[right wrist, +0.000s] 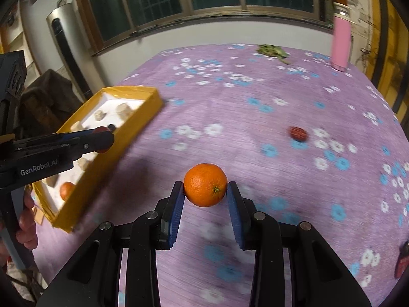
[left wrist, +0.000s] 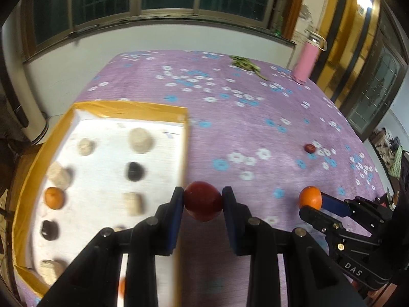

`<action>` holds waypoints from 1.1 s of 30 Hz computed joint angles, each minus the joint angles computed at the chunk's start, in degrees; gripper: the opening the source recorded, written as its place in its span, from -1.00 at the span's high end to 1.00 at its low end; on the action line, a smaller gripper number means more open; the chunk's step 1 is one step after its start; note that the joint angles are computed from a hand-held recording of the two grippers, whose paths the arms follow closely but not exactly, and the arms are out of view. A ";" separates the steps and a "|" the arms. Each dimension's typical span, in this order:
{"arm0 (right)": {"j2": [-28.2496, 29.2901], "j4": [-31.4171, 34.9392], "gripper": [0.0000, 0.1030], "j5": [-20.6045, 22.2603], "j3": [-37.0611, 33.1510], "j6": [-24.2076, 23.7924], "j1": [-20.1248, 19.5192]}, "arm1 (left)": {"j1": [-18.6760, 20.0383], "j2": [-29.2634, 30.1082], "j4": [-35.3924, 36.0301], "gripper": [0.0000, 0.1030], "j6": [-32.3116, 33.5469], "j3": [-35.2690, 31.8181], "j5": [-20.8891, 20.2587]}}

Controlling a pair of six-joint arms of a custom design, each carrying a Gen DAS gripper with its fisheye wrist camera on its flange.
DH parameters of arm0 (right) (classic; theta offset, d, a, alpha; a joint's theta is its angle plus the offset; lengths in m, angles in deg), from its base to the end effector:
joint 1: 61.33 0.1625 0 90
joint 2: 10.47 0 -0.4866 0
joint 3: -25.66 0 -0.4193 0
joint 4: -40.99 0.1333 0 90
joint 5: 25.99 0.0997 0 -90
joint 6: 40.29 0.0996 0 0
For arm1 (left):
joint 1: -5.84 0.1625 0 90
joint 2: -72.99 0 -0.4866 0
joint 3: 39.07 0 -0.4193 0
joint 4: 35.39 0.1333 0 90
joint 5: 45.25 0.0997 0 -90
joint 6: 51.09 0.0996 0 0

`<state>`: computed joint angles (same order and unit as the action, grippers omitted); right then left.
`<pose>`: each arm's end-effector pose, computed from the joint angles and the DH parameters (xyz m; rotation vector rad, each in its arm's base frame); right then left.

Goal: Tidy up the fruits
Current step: 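Carry the red tomato and mandarin in both tools over the tray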

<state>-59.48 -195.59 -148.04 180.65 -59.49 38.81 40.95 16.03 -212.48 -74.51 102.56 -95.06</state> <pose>0.1381 -0.3150 0.1275 0.3629 -2.3979 0.8346 -0.2194 -0.3958 0.0811 0.6729 2.4610 -0.6312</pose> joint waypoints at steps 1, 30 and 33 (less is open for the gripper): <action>0.35 0.82 0.35 -0.23 -0.61 0.39 0.74 | 0.70 -0.81 0.20 0.35 0.29 0.18 0.25; 9.60 28.56 0.35 1.26 -25.03 5.65 10.02 | 17.43 -9.41 5.41 0.35 14.13 -4.90 1.79; 10.16 29.07 0.36 0.56 -25.75 5.90 9.64 | 17.52 -8.17 5.54 0.35 15.16 -5.82 1.15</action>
